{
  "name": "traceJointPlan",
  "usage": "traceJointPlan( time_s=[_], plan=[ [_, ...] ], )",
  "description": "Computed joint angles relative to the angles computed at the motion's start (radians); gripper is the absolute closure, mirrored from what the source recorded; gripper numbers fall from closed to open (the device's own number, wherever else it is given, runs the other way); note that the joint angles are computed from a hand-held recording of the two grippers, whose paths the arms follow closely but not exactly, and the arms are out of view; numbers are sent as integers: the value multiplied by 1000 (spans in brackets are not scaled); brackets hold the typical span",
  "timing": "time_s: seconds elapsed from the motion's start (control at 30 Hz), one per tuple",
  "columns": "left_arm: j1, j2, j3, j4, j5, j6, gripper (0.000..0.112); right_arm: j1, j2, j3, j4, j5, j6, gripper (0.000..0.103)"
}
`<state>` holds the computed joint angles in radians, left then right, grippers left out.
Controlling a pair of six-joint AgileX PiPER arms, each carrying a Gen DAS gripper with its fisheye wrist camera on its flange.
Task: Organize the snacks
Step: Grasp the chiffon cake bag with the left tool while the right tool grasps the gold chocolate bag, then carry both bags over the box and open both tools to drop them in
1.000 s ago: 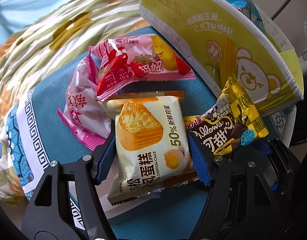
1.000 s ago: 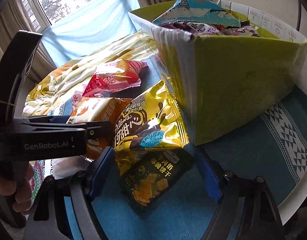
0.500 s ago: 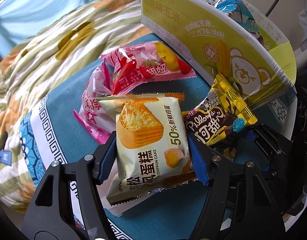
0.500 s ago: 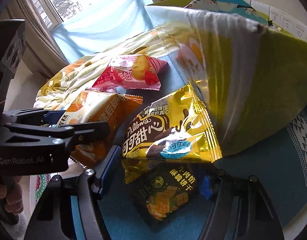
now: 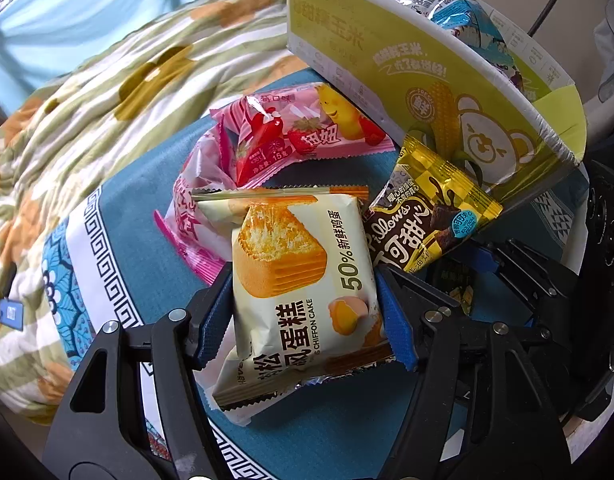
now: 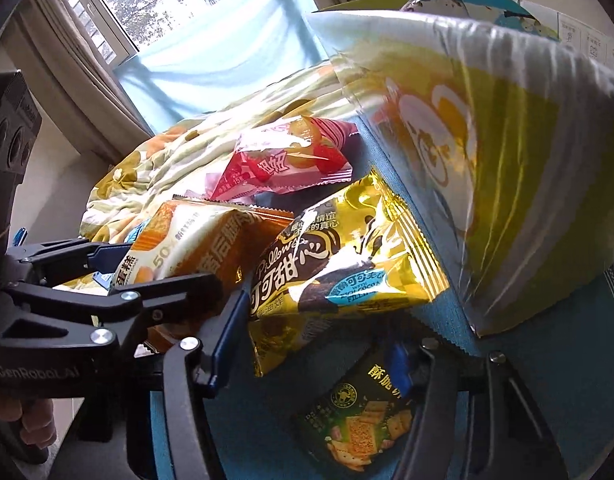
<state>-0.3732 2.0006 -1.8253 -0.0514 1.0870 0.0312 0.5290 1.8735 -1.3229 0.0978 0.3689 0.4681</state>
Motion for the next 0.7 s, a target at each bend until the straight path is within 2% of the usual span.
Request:
traceJointPlan(
  time_s=[0.23, 0.3, 0.47, 0.7],
  plan=[
    [1, -50, 19, 0, 10, -13, 49, 38, -32, 9, -185, 14, 150, 53],
    [6, -76, 32, -9, 11, -14, 49, 41, -48, 14, -196, 23, 153, 64],
    [20, -154, 80, -15, 9, -27, 49, 45, -70, -3, -175, 72, 109, 64],
    [41, -250, 76, -15, 35, -79, 49, 74, -134, -31, -238, 135, 129, 64]
  ],
)
